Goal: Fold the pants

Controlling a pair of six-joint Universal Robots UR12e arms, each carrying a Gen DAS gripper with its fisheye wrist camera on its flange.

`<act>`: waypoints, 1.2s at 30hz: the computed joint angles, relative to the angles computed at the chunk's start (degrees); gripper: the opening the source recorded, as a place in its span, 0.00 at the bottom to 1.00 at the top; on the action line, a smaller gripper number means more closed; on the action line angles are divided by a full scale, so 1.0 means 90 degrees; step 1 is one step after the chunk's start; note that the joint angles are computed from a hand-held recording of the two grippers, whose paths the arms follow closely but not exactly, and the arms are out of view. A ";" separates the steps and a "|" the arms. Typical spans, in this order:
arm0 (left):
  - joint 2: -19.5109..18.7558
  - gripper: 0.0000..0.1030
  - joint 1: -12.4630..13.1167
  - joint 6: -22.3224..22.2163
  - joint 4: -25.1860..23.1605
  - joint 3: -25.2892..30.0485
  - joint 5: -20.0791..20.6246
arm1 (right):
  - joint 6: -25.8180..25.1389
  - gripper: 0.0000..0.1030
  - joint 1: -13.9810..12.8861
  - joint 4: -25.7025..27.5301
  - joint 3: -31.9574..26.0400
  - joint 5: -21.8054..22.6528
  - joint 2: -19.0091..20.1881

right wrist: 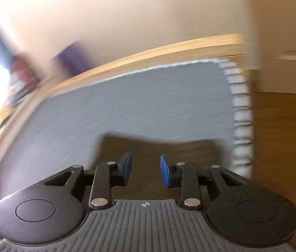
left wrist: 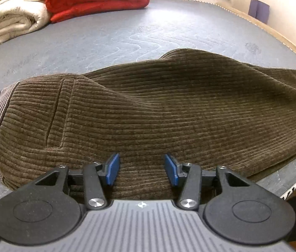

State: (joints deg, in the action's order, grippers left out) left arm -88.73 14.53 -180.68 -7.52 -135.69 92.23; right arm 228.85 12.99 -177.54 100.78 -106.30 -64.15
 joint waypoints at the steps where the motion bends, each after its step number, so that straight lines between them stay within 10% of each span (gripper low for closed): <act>1: -0.0001 0.51 0.0026 -0.0006 0.0023 -0.0009 -0.0048 | -0.0284 0.39 0.0016 -0.0062 -0.0119 0.0245 0.0084; 6: -0.0006 0.51 0.0069 0.0123 0.0220 -0.0101 -0.0116 | -0.0904 0.54 0.0037 0.0397 -0.0923 0.1172 0.0586; 14: -0.0029 0.52 -0.0118 0.0118 0.0400 -0.0169 0.0140 | -0.0056 0.55 0.0077 0.1583 -0.1754 0.1145 0.1148; 15: -0.0043 0.52 -0.0146 0.0107 0.0409 -0.0161 0.0188 | -0.0206 0.53 0.0110 0.1650 -0.1852 0.1014 0.1194; 18: -0.0084 0.53 -0.0230 0.0113 0.0461 -0.0148 0.0334 | -0.0732 0.07 0.0234 0.2297 -0.2215 0.0305 0.1361; 24: -0.0066 0.53 -0.0295 0.0055 0.0436 -0.0135 0.0417 | -0.0256 0.04 0.0263 0.1653 -0.2220 -0.0587 0.1455; 29: -0.0038 0.52 -0.0290 0.0024 0.0451 -0.0149 0.0418 | 0.0058 0.07 0.0050 0.1823 -0.2216 0.0117 0.1503; 36: 0.0044 0.52 -0.0113 -0.0497 0.0952 -0.0220 0.0268 | -0.0493 0.43 -0.0018 0.1427 -0.2003 0.0420 0.1240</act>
State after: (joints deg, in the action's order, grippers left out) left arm -88.33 13.50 -185.15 1.05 -137.67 94.64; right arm 224.42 12.83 -164.70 82.75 -102.52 -52.99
